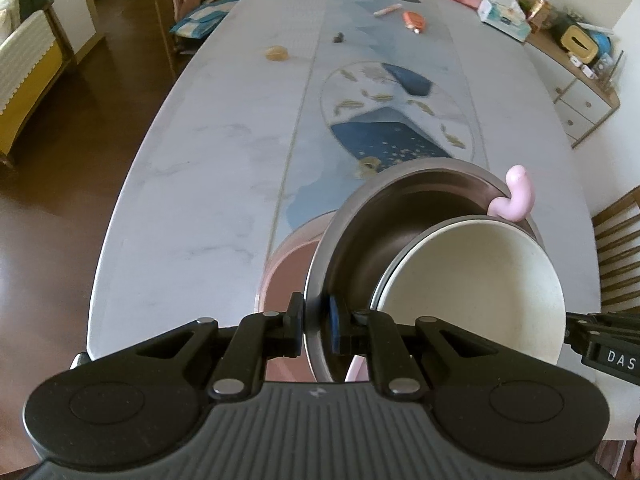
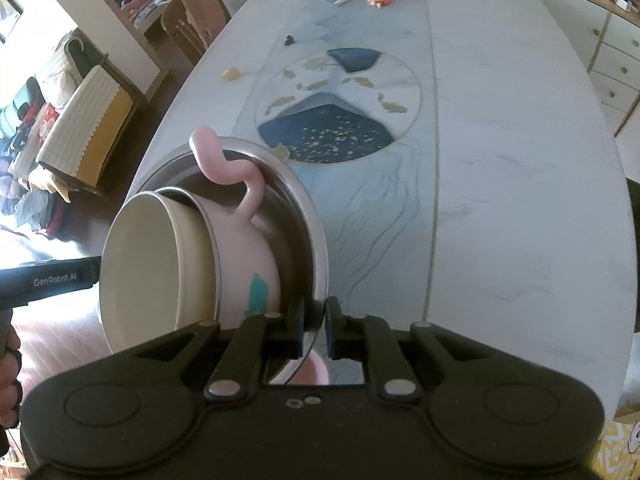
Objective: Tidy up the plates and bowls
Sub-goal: 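Lift and carry the stacked steel basin with the left gripper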
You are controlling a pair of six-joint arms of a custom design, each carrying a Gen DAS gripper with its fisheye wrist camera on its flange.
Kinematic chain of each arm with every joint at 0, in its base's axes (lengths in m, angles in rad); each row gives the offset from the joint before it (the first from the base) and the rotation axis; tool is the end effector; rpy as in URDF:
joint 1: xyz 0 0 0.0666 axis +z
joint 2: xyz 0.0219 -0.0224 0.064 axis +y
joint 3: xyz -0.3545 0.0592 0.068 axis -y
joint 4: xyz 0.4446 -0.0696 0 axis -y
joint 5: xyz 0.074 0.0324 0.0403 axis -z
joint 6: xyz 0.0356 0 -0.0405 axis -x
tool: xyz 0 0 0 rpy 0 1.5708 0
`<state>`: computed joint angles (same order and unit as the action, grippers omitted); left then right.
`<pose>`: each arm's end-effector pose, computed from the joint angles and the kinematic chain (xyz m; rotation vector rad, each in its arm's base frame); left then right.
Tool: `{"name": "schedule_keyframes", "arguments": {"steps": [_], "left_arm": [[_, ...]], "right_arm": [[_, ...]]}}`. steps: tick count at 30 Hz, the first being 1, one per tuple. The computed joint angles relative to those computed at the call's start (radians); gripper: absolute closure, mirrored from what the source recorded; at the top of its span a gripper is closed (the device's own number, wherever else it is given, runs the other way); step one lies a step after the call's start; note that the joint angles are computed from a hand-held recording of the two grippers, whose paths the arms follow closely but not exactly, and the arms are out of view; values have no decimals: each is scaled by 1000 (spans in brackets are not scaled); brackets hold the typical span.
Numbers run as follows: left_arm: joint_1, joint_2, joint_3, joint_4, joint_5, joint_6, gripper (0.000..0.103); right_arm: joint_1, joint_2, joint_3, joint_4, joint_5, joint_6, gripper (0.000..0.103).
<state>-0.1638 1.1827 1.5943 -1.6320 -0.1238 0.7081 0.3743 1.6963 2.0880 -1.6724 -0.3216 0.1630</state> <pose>0.3909 -0.0606 0.5596 -0.7744 2.6618 -0.0515 0.5315 0.2204 0.5402 -0.8203 2.7257 0.5028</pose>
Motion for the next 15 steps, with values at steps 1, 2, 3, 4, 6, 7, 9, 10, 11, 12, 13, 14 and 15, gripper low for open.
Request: {"name": "schedule_keyframes", "arguments": {"steps": [1,2,3,4,6,7,9,10,11,12,13,14,15], "left_arm": [[4,-4,-9,3,-1,-2,92],[9,-7,-17,7,-1,-4,91],[14,-8,-24,9,0,-4,91],[19,-11,-32,14,2,-6,91],[31,-14,-47,22,8,-11,91],[36,-16,-53,25,11,-13,91],[45,-17,-63,29,15,-16,91],[49,-16,-67,31,17,-17,91],[53,-16,-70,32,20,-18,91],[57,-16,-74,34,23,-20,91],[60,-15,-77,35,26,-22,91],[63,-14,-80,37,30,-24,91],[66,-14,-84,39,34,-26,91]], "right_arm": [[5,3,0,1,2,-2,92],[10,5,-1,3,6,-5,92],[15,5,-4,5,11,-7,92],[19,8,-4,7,14,-7,92],[27,12,-7,9,24,-10,92],[30,14,-8,10,28,-10,92],[38,19,-7,9,35,-13,92],[41,19,-9,10,39,-13,92],[45,20,-12,12,44,-12,92],[47,22,-12,11,46,-13,92],[49,25,-10,9,47,-13,92],[51,28,-9,7,50,-12,92],[52,30,-9,7,52,-13,92]]}}
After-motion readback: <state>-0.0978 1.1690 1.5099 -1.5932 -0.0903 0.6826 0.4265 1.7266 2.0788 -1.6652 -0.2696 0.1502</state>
